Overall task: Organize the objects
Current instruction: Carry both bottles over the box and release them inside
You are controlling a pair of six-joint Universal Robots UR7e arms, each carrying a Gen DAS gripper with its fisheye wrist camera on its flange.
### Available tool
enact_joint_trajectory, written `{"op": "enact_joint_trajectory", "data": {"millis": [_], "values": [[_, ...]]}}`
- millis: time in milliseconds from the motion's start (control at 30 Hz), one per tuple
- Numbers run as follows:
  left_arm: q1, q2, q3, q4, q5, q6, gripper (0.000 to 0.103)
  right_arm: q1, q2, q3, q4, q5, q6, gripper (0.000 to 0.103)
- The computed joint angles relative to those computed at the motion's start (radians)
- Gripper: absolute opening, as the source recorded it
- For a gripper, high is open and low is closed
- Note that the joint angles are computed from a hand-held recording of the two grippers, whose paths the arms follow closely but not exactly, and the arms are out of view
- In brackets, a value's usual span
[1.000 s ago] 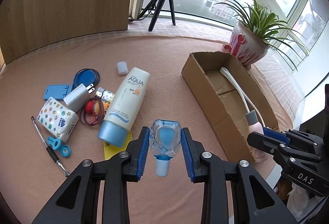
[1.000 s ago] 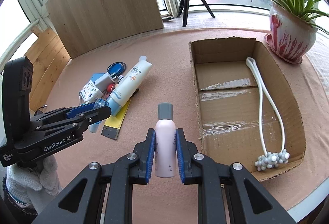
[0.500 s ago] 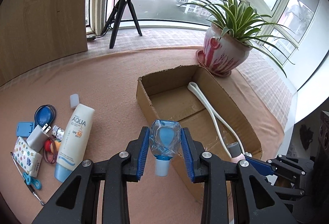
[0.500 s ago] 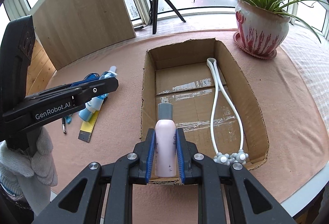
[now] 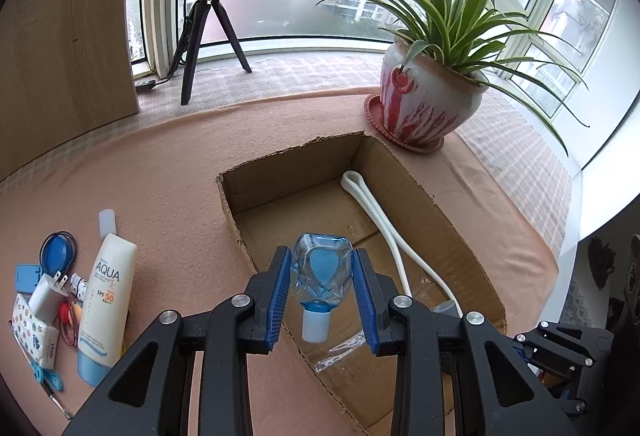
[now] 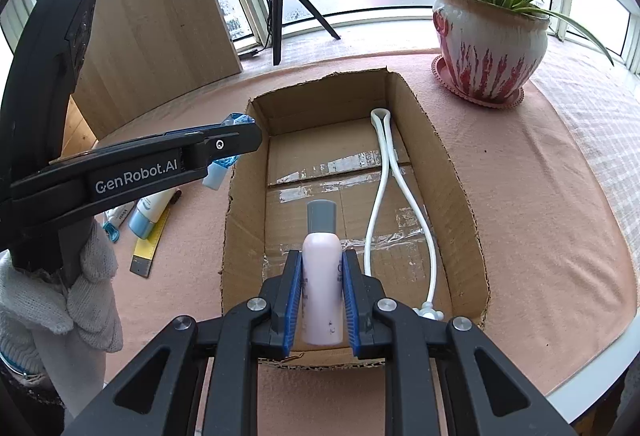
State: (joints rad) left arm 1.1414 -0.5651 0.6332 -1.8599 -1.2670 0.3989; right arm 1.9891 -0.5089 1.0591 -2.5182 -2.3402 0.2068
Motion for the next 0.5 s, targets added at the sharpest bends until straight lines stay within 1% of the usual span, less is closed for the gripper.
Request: {"op": "enact_joint_trajectory", "data": {"millis": [33,67,100,133,167,200,233,333,500], "values": [[0.001,0.005,-0.009,0.002,-0.004,-0.007,0.037,-0.001,0.000,-0.001,0.000,-0.002,-0.001,0.018],[0.003,0.012,-0.022,0.010,-0.007,-0.017,0.043,-0.001,0.000,0.000,-0.004,-0.005,-0.004,0.018],[0.003,0.017,-0.032,0.013,-0.007,-0.025,0.061,-0.002,0.000,0.001,-0.012,-0.008,-0.008,0.018],[0.004,0.015,-0.029,-0.005,-0.004,-0.030,0.068,-0.002,-0.003,0.008,-0.033,-0.008,-0.016,0.024],[0.005,0.010,-0.021,-0.025,-0.004,-0.030,0.073,-0.003,-0.006,0.014,-0.047,-0.001,-0.024,0.031],[0.006,0.011,-0.026,-0.027,-0.002,-0.031,0.073,-0.004,-0.009,0.016,-0.046,0.004,-0.024,0.048],[0.008,0.016,-0.038,-0.021,0.001,-0.035,0.073,-0.004,-0.012,0.020,-0.055,0.003,-0.025,0.056],[0.014,0.022,-0.060,-0.011,0.011,-0.031,0.073,-0.001,-0.010,0.022,-0.079,-0.020,-0.027,0.058],[0.028,0.033,-0.102,0.013,0.034,-0.028,0.073,-0.016,-0.027,0.037,-0.063,0.033,0.045,0.058]]}}
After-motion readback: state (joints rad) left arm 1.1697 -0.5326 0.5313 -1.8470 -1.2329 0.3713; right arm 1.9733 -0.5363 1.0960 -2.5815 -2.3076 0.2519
